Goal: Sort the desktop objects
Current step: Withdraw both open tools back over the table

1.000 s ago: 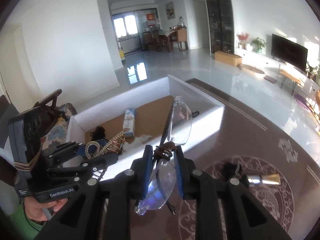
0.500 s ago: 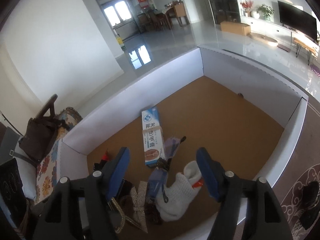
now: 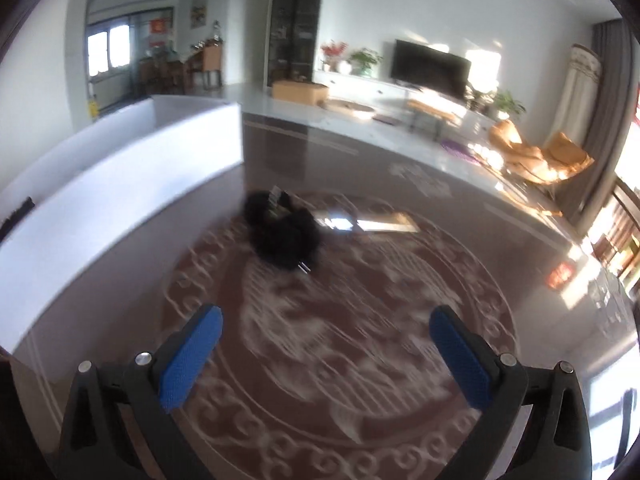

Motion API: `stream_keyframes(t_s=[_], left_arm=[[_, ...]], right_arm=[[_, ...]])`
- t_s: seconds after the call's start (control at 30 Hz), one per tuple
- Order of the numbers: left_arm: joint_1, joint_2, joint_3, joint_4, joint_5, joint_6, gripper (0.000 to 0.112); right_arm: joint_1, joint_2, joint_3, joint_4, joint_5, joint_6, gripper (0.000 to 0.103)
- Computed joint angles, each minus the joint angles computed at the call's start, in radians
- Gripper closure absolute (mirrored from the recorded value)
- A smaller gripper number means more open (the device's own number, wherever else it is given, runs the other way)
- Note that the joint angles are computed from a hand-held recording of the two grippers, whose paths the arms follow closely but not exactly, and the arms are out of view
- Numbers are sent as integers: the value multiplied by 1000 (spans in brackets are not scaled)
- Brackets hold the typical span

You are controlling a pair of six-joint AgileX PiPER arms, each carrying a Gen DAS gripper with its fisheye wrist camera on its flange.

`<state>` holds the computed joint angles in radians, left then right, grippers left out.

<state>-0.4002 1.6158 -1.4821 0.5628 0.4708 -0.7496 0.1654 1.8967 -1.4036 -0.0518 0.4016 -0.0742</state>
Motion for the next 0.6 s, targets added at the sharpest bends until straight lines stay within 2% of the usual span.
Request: stream_keyframes(t_s=[0.17, 0.27, 0.33, 0.43, 0.5, 0.6], left_arm=[[-130, 237, -194, -193, 144, 223, 9], [-193, 368, -280, -161, 256, 208, 9], [-209, 430, -305, -154, 299, 202, 9], [-205, 437, -248, -162, 259, 188, 9], [-202, 448, -254, -181, 268, 192, 9], [-193, 418, -204, -177, 221, 156, 9]], right_arm=[[-190, -45, 164, 187, -6, -165, 0], [-248, -90, 261, 298, -32, -240, 0], [-265, -120, 287, 333, -63, -254, 0], [-245, -107, 262, 215, -31, -135, 0], [-231, -95, 249, 158, -11, -92, 0], [-230, -100, 256, 164, -12, -106, 0]])
